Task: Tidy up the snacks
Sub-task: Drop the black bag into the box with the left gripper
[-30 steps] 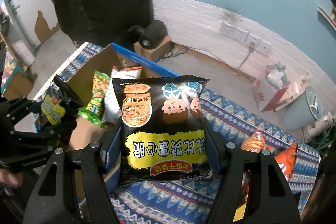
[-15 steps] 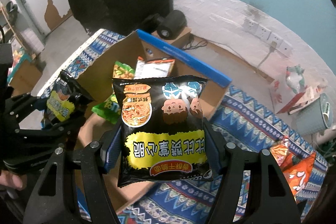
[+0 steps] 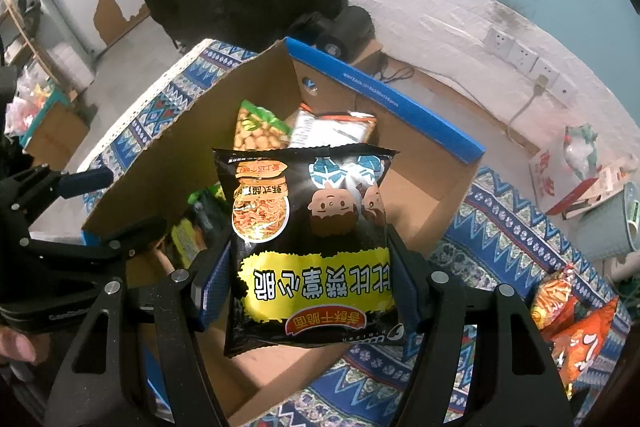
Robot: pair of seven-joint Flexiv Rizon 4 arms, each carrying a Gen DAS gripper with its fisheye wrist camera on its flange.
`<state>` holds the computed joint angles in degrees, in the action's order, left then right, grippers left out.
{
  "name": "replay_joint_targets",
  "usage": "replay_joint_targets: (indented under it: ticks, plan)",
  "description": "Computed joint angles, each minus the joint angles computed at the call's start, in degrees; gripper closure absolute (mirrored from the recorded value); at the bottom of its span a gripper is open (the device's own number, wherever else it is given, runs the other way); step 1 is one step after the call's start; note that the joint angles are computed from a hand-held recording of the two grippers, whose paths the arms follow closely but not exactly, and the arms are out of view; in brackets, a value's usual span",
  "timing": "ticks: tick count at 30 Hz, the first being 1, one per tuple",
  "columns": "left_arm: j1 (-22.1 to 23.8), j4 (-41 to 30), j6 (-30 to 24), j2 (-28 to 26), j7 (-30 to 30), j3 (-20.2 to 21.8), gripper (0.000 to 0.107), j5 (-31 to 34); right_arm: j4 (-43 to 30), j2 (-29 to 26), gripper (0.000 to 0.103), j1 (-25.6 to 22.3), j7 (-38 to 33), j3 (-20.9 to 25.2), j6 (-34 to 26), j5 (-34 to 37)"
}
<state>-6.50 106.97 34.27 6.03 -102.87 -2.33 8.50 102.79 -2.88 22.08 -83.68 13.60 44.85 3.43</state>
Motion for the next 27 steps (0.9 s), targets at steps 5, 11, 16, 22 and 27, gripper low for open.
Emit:
replay_joint_targets:
  ticks: [5,11,16,22,27]
  plan:
    - [0.1,-0.07,0.12,0.18,0.19,0.05,0.03,-0.13,-0.55,-0.83,0.034,0.24,-0.89,0.16,-0.97,0.66]
    - [0.2,0.07,0.21,0.36,0.2,0.05,0.03,-0.37,-0.65,-1.76,0.034,0.43,-0.79,0.21,-1.17,0.3]
    - [0.18,0.06,0.09,0.44,0.24,-0.03,0.03,-0.34,-0.52,-1.79,0.034,0.3,-0.5,0.27,-0.79,0.8]
    - [0.05,-0.08,0.25,0.37,-0.06,-0.19,0.03,-0.57,0.24,-0.46,0.025,0.08,0.23,0.19,0.74,0.29]
    - [-0.53,-0.77,-0.02,-0.12,-0.2,-0.72,0.03,-0.67,1.29,1.64,0.024,-0.53,1.16,-0.18,1.19,-0.07]
